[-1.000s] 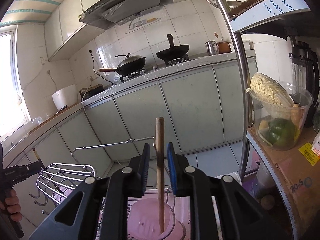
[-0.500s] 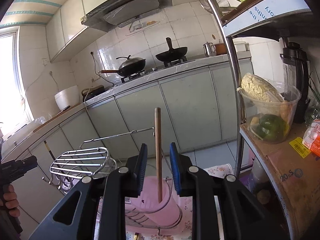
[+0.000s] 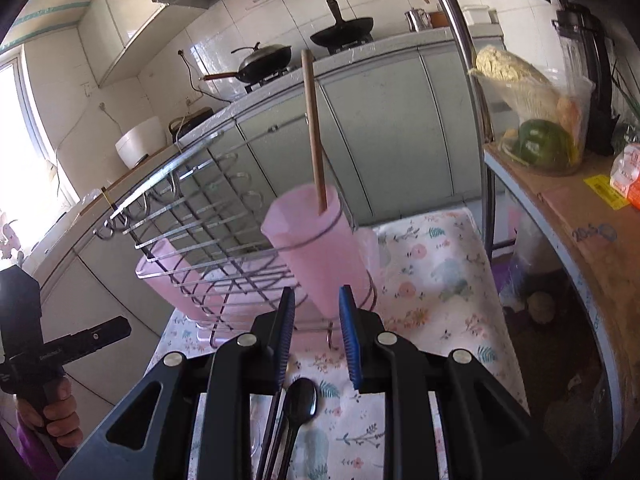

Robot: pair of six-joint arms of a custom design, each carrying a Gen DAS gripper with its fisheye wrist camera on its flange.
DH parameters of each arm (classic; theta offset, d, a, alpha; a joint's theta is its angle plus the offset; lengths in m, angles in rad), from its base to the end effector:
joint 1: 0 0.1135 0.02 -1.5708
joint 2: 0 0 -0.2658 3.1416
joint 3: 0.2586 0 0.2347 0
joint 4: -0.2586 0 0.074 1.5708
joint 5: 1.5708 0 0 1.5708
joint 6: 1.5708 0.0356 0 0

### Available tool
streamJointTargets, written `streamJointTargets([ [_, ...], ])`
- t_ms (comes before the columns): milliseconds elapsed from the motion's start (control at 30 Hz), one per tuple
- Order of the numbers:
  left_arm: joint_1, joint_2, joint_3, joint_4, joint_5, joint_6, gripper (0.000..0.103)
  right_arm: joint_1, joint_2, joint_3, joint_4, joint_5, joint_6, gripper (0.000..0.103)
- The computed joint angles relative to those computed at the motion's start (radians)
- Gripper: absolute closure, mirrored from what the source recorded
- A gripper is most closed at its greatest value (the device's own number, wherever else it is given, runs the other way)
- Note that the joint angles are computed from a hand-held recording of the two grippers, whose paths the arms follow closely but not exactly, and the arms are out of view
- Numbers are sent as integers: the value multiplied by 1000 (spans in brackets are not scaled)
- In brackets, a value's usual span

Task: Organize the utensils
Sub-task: 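Lower both chopsticks into the tall pink cup and open both tools, then grasp a wooden chopstick with left tool while right tool grasps a dark gold-tipped chopstick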

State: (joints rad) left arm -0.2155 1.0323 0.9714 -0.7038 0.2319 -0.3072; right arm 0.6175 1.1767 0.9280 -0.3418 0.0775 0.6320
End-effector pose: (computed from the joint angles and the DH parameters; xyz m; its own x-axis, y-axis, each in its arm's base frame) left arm 0.1860 -0.0491 0.3126 -0.7566 -0.1356 -0.6397 0.1483 0.9172 -0.3699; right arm 0.2002 0.1388 0.3003 -0.6763 0.2421 -0.6957 -0.1553 0.8764 0.4559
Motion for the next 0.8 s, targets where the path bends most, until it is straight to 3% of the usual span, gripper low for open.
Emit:
streamJointTargets([
  [333, -94, 87, -122, 65, -3, -62, 71, -23, 34, -121, 39, -140, 78, 81],
  [567, -136, 178, -135, 107, 17, -92, 78, -21, 81, -147, 72, -211, 84, 81],
  [800, -232, 267, -94, 138, -41, -113, 80, 4, 133, -148, 104, -241, 84, 81],
])
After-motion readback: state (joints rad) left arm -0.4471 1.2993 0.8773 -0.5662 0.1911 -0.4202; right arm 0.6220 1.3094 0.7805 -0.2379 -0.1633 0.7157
